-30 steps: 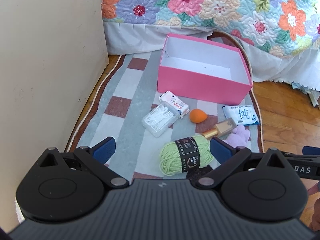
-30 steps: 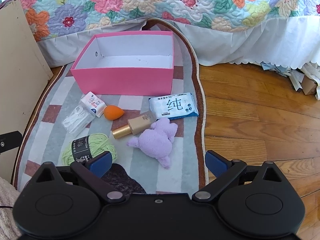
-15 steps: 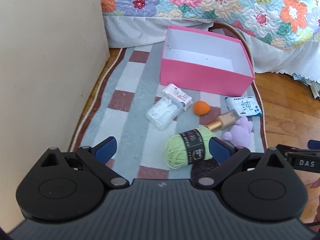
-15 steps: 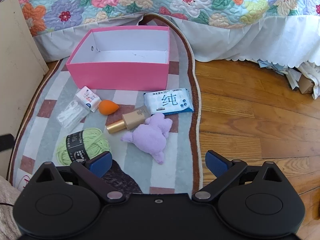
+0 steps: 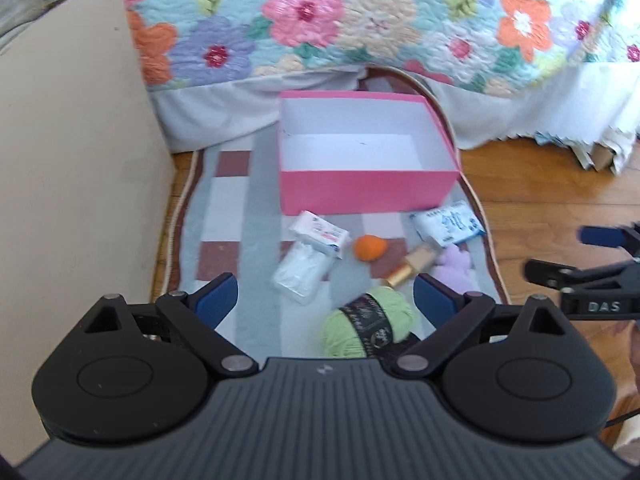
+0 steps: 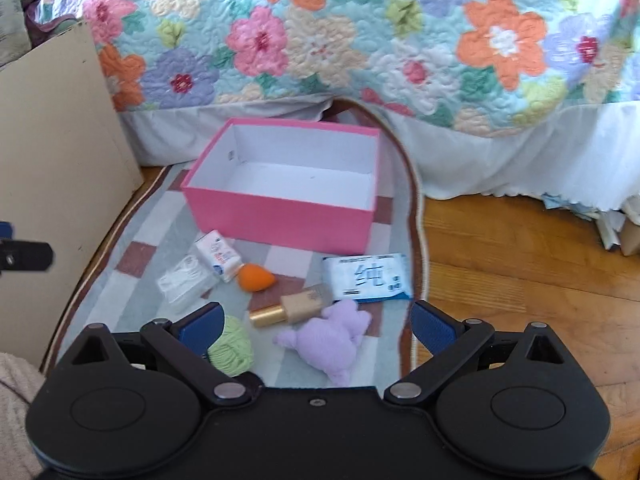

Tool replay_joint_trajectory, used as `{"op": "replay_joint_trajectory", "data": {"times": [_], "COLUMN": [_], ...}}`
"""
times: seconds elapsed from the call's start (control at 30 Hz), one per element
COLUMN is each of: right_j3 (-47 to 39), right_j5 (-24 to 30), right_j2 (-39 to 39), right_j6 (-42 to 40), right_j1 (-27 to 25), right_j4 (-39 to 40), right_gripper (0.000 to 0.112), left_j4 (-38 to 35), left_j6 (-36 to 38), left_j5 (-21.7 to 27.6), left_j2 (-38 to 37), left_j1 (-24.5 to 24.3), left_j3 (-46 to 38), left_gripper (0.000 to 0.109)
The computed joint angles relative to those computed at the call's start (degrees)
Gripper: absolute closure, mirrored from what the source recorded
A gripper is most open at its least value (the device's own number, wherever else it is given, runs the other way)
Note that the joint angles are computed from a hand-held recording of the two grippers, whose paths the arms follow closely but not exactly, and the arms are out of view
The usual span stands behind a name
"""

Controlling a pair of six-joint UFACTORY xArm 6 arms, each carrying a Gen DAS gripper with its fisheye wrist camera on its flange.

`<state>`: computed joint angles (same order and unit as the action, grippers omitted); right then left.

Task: Organize objects
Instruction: 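Lower the left tool onto the green yarn skein and close it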

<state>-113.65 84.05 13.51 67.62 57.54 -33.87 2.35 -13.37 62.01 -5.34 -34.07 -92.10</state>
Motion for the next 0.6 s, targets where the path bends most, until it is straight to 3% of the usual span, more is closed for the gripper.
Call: {"op": "replay_joint_trajectory", "data": {"times": [0.2,0.27,0.37,0.6], "right_j3": [-2.9,-1.3,-3.0,8.1], "right_j5": [-4.8,-8.5,-8.6,-22.3], "right_j2": [2.7,2.2,4.6,3.1], "right_j6": [-5.9,-7.2,-10.7,-14.8], "right_j1": [-1.5,-2.1,-1.3,-4.8], "right_j4": [2.5,4.1,1.8,9.5], "right_gripper": [0.018,0.018,0.019,0.023], "left_j4": [-1.5,-3.8,-9.5,-14.0], "left_j6": [-1.2,-1.9,-1.3,1.5], "left_j5": [-3.5,-4.2,-5.2,-6.3], "left_j2": [1.7,2.5,3.8,8.6], "left_j1": [0.2,1.2,2.8,3.2], "left_j3": [0.2,0.2,1.2,2.7], "left_gripper": [0.013,0.013,0.014,0.02]}}
